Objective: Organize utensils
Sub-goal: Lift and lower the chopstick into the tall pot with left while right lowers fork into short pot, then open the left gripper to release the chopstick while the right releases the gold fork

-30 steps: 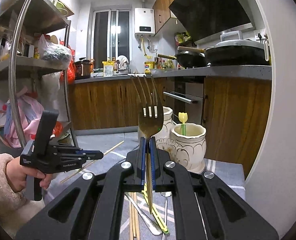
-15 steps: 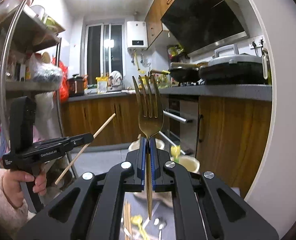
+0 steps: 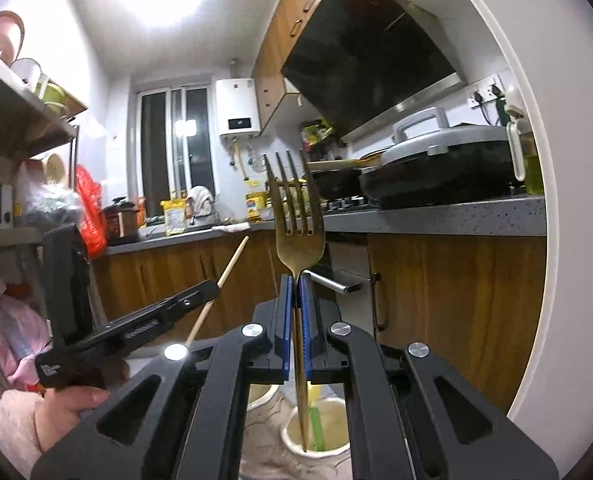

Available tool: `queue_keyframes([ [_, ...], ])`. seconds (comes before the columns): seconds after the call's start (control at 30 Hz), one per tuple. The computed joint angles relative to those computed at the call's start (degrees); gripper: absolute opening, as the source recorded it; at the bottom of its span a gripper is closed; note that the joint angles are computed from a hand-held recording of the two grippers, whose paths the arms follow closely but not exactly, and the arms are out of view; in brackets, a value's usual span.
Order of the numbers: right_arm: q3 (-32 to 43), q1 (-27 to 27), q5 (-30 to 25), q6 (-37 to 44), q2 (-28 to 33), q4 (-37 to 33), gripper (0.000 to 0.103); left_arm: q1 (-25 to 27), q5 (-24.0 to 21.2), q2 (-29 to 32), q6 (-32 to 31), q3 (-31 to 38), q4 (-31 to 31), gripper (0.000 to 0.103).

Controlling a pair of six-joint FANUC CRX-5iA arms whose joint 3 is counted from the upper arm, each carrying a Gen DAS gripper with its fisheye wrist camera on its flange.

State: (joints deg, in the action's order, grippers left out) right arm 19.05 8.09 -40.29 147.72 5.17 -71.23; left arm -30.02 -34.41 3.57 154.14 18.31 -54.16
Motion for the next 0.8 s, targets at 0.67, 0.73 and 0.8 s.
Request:
queue_keyframes([
  [0.67, 1.3, 4.7, 3.9, -12.6, 5.3, 14.4, 0.004, -3.7, -4.9, 0.6, 7.2, -3.4, -10.3, 0.005],
  [0.73, 1.2, 5.5, 3.9, -14.3, 5.4, 16.9, 0.004, -4.7, -6.1, -0.3, 6.5, -4.4, -10.8, 0.005],
  [0.8, 0.9, 5.9, 3.6, -15.2, 5.5, 18.2, 0.004, -5.2, -7.3, -0.8, 5.2, -4.8, -9.9, 0.005],
])
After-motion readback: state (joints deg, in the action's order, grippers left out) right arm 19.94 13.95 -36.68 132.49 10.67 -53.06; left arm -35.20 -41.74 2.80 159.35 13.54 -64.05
